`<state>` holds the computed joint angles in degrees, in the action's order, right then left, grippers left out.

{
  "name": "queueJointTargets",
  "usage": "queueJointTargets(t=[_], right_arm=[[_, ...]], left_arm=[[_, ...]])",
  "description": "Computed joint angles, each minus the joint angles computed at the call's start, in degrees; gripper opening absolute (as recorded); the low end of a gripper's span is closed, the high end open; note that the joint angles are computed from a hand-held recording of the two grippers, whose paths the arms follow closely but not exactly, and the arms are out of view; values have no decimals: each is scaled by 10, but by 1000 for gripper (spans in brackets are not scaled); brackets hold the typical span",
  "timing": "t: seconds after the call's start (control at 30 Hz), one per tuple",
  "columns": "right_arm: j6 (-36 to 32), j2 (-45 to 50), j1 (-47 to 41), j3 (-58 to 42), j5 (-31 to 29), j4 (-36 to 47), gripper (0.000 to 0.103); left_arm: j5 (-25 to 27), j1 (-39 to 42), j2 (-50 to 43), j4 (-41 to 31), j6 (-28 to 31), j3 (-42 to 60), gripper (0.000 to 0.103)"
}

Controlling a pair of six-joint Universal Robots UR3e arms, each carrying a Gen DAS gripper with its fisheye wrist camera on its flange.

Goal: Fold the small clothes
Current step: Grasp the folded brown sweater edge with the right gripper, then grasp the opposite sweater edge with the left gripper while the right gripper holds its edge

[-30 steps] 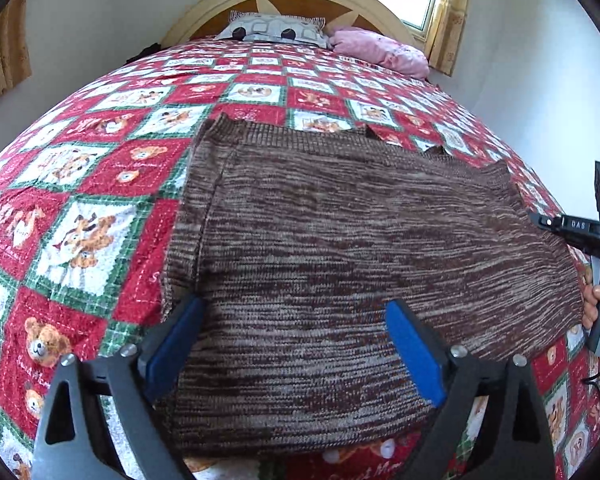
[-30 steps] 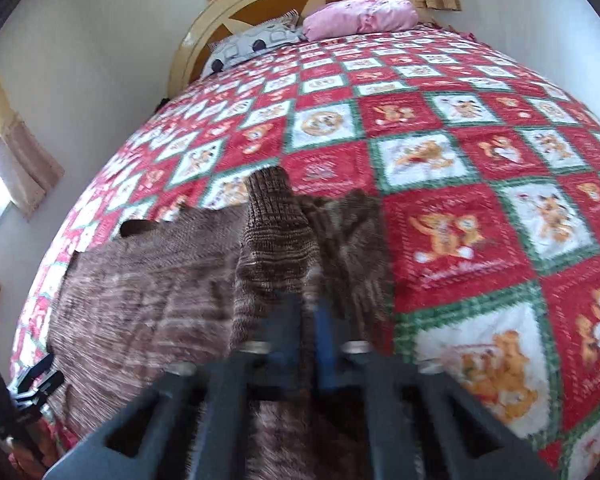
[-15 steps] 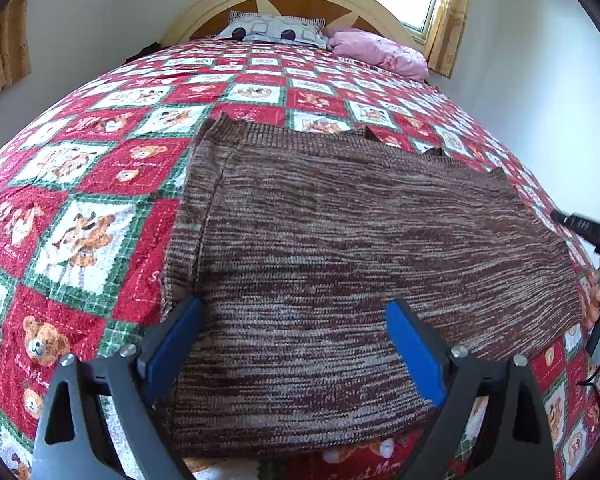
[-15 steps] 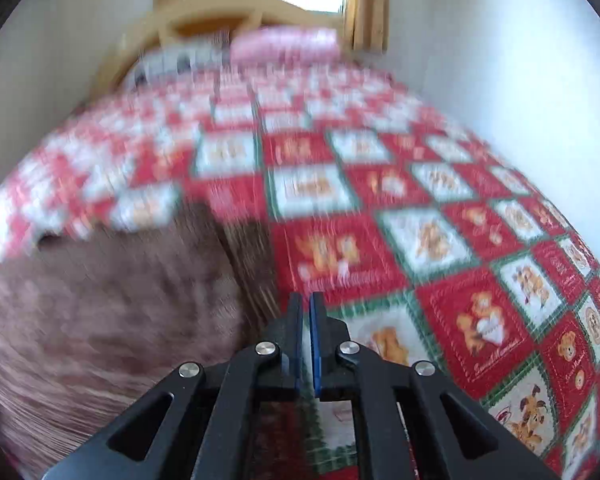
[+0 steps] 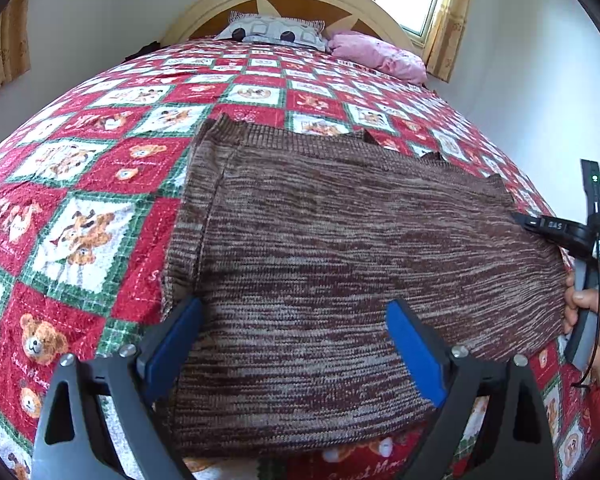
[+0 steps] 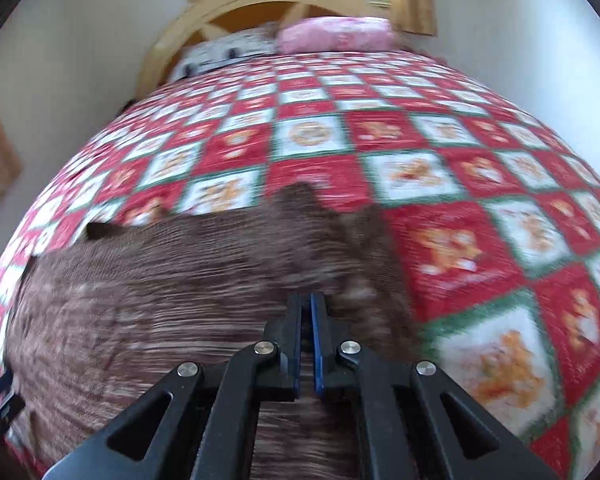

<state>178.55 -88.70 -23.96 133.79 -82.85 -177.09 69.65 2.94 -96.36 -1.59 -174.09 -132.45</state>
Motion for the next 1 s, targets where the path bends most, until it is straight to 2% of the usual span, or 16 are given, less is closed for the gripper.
queueJointTargets(t=[0.03,0.07,0.13,0.23,0.3,0.37,0.47,0.5,0.53,0.63,0.7,0.73,0.8,0.83,0.87,1.0], right_arm=[[21,-15,18,5,-46,-5,4],[23,-50,18,34,-44,-21,4],[13,-110,11,67,-3,-7,4],[22,-171,59,101,34,20,4],[38,-159,112,105,37,12,4],[41,-120,167,98,37,-4,4],[50,-22,254,87,-28,-86,4],[52,-9,274,73,-52,-78,4],[51,-7,278,71,-59,-81,4],[48,-21,252,92,-24,-82,4],[47,-30,238,104,-6,-86,4],[52,-30,246,102,-12,-84,4],[55,-24,256,93,-25,-83,4],[56,-20,264,90,-34,-82,4],[57,-15,267,84,-38,-81,4],[56,-23,257,92,-24,-81,4]], left_arm=[[-3,2,2,0,1,-3,96],[-8,6,3,1,1,-4,96],[-35,24,10,6,3,-17,96],[-99,76,31,25,-7,-55,96],[-132,120,57,39,-28,-90,96],[-137,160,93,25,-55,-116,96],[-165,205,104,-25,-47,-116,96],[-166,207,104,-28,-47,-113,96],[-148,196,102,-26,-51,-104,96],[-55,128,61,12,-70,-63,96],[-18,96,24,4,-84,-24,96],[-17,94,15,-1,-85,-13,96],[-27,92,8,-3,-94,-3,87],[-56,99,7,-11,-93,-2,65],[-74,103,10,-31,-87,-1,56],[-57,89,15,12,-77,-32,56]])
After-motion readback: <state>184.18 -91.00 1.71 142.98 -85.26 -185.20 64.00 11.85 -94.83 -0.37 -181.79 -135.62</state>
